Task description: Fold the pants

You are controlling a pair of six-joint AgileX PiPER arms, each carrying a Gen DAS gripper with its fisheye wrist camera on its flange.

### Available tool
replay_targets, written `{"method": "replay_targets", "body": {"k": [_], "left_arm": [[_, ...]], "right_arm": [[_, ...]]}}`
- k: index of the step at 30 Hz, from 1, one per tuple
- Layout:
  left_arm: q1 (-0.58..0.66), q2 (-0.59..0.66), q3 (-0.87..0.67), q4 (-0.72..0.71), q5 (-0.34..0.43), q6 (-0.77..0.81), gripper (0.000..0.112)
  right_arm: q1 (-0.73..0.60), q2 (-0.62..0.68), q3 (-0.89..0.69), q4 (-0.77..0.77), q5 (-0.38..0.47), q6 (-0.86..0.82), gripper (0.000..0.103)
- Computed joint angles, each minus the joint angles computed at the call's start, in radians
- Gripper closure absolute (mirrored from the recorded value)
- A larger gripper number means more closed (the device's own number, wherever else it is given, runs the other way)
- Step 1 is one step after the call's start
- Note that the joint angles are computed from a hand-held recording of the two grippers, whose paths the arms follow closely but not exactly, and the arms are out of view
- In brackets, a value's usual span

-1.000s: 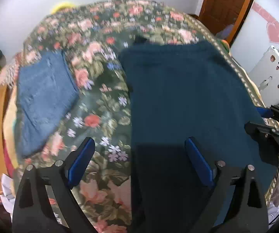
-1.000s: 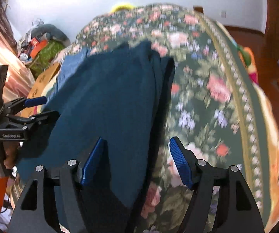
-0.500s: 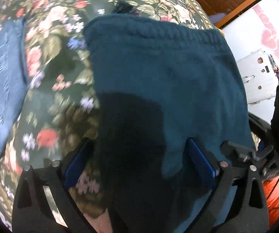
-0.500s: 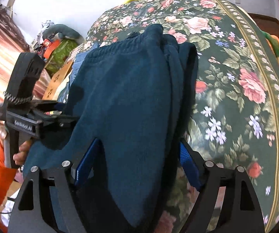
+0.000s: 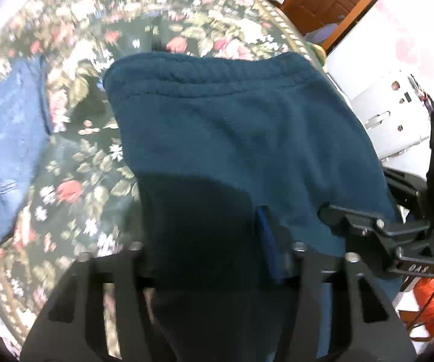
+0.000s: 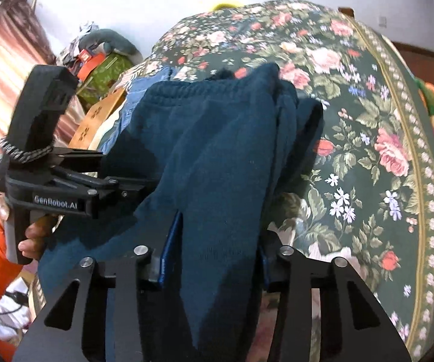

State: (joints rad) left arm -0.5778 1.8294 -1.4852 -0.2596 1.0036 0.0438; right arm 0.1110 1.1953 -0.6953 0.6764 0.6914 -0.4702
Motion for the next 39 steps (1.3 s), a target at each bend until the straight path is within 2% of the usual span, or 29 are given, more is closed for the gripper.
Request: {"method": "replay_targets", "body": {"k": [3, 9, 13, 17, 22, 29, 34, 39], "left_arm": [[0.001, -0.111, 0.092, 0.006, -0.028, -0.004, 0.076], [0.075, -0.337, 0.196, 0.006, -0.041, 0.016, 0.081], [0.183, -0.485, 0.217, -0.005, -0.005, 0.062, 0.082], [0.282, -0.562, 0.209, 0.020, -0.028, 0.105, 0.083], [0.436, -0.523, 0.137, -0.017, -0.047, 0.182, 0.083], [0.633, -0.386, 0.025, -0.128, -0.085, 0.290, 0.083], [0.690, -0.228, -0.064, -0.163, -0.121, 0.322, 0.083], [0.663, -0.002, -0.224, -0.078, -0.149, 0.234, 0.083]], "right_arm": [[0.038, -0.046, -0.008, -0.057, 0.008, 0.066, 0.069], [0.225, -0.120, -0.097, -0.270, -0.012, 0.321, 0.071], [0.364, -0.075, -0.221, -0.440, -0.013, 0.493, 0.073], [0.471, 0.019, -0.353, -0.545, -0.045, 0.579, 0.074], [0.559, 0.162, -0.504, -0.642, -0.107, 0.654, 0.074], [0.561, 0.434, -0.797, -0.590, -0.124, 0.568, 0.074], [0.534, 0.631, -1.001, -0.534, -0.094, 0.499, 0.074], [0.493, 0.874, -1.257, -0.547, -0.031, 0.533, 0.074]]}}
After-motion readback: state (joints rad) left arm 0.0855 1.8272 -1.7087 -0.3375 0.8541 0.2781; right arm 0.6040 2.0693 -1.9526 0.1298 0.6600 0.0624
